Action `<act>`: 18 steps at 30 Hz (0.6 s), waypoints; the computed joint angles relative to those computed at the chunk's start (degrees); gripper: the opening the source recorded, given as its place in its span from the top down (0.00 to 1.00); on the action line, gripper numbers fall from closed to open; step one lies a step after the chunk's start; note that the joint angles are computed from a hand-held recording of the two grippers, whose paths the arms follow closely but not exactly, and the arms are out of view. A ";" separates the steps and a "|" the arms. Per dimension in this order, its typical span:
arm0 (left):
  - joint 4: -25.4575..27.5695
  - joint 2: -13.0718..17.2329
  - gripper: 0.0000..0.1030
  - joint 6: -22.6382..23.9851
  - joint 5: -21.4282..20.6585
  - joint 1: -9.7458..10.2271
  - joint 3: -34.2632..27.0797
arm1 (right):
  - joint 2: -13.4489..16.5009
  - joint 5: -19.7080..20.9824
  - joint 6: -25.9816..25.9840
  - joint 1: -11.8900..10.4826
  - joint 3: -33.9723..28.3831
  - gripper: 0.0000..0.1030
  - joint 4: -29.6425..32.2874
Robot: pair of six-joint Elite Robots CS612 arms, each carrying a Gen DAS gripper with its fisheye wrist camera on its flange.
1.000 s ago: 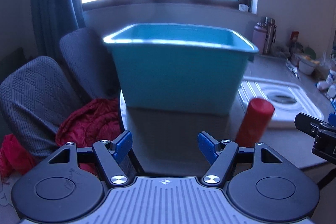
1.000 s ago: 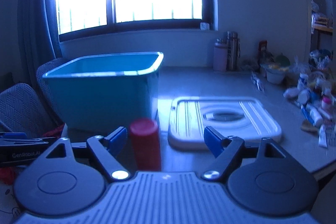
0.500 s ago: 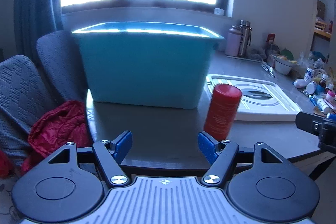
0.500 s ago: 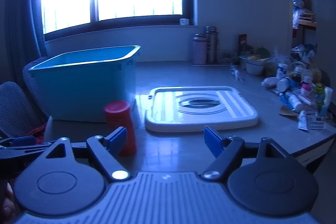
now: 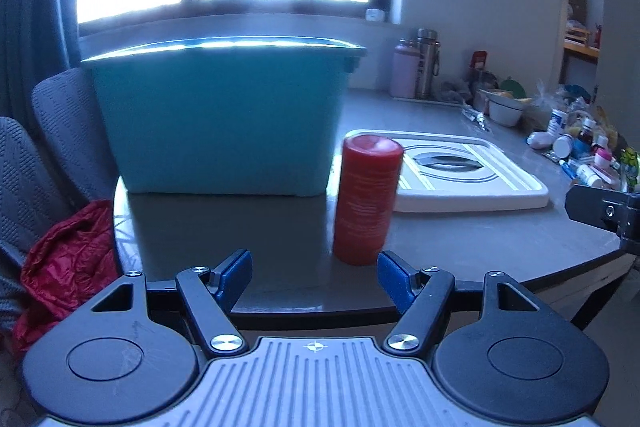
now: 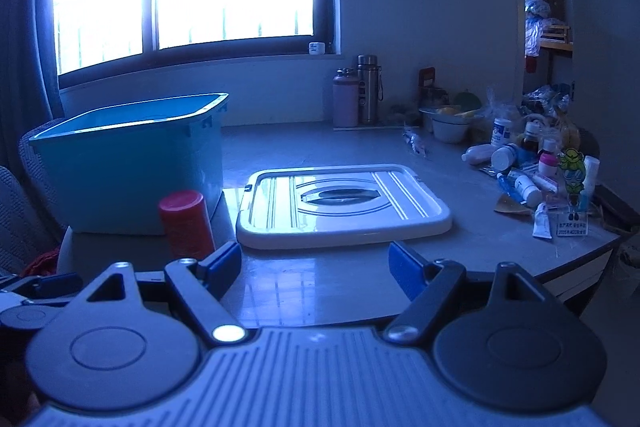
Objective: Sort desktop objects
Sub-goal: 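Move the left gripper back to the second red canister on the table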
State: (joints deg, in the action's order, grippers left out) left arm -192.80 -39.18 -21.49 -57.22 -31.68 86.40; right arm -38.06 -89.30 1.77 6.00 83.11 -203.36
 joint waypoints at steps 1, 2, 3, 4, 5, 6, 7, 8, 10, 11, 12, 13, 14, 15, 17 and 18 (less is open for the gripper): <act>-0.16 0.20 0.30 0.28 0.01 -0.08 -0.18 | 0.05 -0.04 0.06 -0.03 0.06 0.22 -0.16; -0.21 0.42 0.30 0.47 -0.04 -0.12 -0.43 | 0.12 -0.04 0.08 -0.07 0.12 0.22 -0.31; -0.42 0.64 0.30 0.55 -0.15 -0.15 -0.57 | 0.20 -0.03 0.11 -0.10 0.18 0.22 -0.46; -0.56 0.80 0.30 0.57 -0.19 -0.15 -0.67 | 0.27 -0.03 0.14 -0.14 0.24 0.22 -0.62; -0.88 1.04 0.30 0.66 -0.18 -0.19 -0.77 | 0.35 -0.02 0.17 -0.18 0.30 0.22 -0.77; -1.25 1.25 0.30 0.85 -0.21 -0.19 -0.82 | 0.42 -0.01 0.19 -0.22 0.36 0.22 -0.92; -1.60 1.48 0.30 1.13 -0.24 -0.19 -0.96 | 0.49 -0.10 0.24 -0.24 0.42 0.22 -1.00; -2.07 1.73 0.30 1.48 -0.15 -0.21 -1.09 | 0.50 -0.29 0.38 -0.24 0.52 0.22 -0.93; -3.10 2.32 0.30 2.55 0.16 -0.29 -1.41 | 0.48 -0.34 0.55 -0.26 0.70 0.22 -0.74; -3.60 2.72 0.30 3.33 0.26 -0.31 -1.73 | 0.50 -0.43 0.44 -0.26 0.73 0.22 -0.81; -3.91 3.03 0.29 3.69 0.05 -0.23 -2.04 | 0.55 -0.61 0.21 -0.25 0.72 0.22 -0.99; -4.21 3.34 0.26 4.05 -0.16 -0.15 -2.37 | 0.61 -0.80 -0.02 -0.23 0.70 0.22 -1.17; -4.53 3.66 0.18 4.39 -0.38 -0.07 -2.70 | 0.66 -0.98 -0.26 -0.22 0.69 0.22 -1.35; -5.30 4.13 0.13 4.71 -0.64 0.01 -3.18 | 0.72 -1.16 -0.49 -0.21 0.68 0.22 -1.53; -6.92 5.11 0.09 5.98 -0.91 0.14 -4.21 | 0.83 -1.62 -0.87 -0.20 0.60 0.22 -1.90; -6.92 5.52 0.07 6.56 -0.89 0.20 -4.81 | 0.90 -1.85 -1.09 -0.20 0.53 0.22 -2.04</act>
